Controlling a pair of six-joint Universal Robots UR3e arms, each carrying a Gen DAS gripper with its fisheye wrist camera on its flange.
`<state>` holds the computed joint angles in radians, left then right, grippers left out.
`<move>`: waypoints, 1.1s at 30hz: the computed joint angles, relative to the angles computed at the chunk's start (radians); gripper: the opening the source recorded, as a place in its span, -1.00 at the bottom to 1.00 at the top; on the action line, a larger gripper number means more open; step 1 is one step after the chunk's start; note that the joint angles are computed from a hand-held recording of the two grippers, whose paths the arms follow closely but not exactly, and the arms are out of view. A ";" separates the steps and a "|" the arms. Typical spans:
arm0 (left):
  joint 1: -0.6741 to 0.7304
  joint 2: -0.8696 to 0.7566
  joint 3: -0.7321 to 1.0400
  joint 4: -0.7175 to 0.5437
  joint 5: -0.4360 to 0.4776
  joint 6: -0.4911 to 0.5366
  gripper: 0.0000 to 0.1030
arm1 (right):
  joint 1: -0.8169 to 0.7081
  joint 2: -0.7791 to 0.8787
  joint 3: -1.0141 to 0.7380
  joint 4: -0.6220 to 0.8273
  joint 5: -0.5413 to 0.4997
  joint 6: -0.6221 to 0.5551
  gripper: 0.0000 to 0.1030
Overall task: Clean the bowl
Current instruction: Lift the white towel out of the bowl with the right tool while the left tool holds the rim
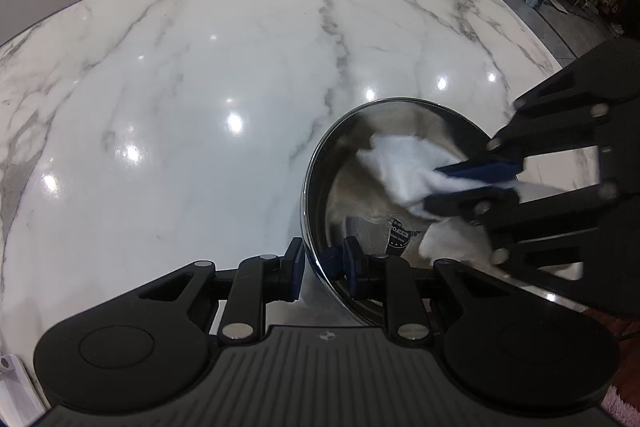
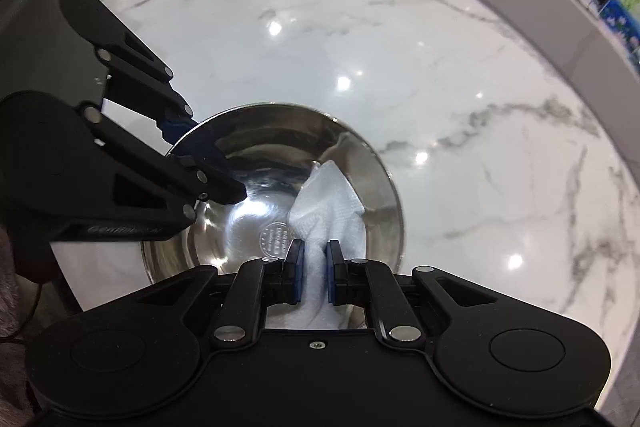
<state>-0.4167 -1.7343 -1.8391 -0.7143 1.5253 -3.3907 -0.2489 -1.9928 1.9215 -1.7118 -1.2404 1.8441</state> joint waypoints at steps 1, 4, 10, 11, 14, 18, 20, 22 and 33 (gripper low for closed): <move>-0.002 -0.002 0.002 -0.001 0.002 -0.001 -0.63 | -0.002 -0.005 0.008 -0.014 0.011 0.009 -0.85; -0.009 -0.009 0.011 -0.001 0.014 -0.007 -0.63 | -0.119 -0.076 0.000 0.085 0.113 -0.027 -0.85; -0.022 -0.023 0.023 0.006 0.041 -0.024 -0.62 | -0.417 -0.133 -0.034 0.358 0.333 -0.133 -0.85; -0.022 -0.023 0.024 0.006 0.042 -0.026 -0.62 | -0.496 -0.121 -0.051 0.448 0.371 -0.167 -0.85; -0.018 -0.018 0.021 0.011 0.032 -0.029 -0.62 | -0.696 -0.069 -0.084 0.709 0.440 -0.287 -0.84; -0.008 -0.012 0.015 0.015 0.019 -0.035 -0.62 | -0.845 0.095 -0.123 0.869 0.471 -0.340 -0.84; -0.004 -0.011 0.015 0.016 0.014 -0.037 -0.62 | -0.884 0.145 -0.128 0.911 0.471 -0.361 -0.84; -0.006 -0.011 0.016 0.016 0.016 -0.040 -0.62 | -0.923 0.187 -0.113 0.941 0.468 -0.384 -0.84; -0.031 -0.040 0.054 -0.004 0.055 -0.046 -0.62 | -0.929 -0.070 0.205 0.569 0.428 -0.315 -0.82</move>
<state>-0.4481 -1.7739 -1.7853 -0.7188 1.5805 -3.4369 -1.1781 -2.0632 2.1261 -1.1430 -0.8127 1.5287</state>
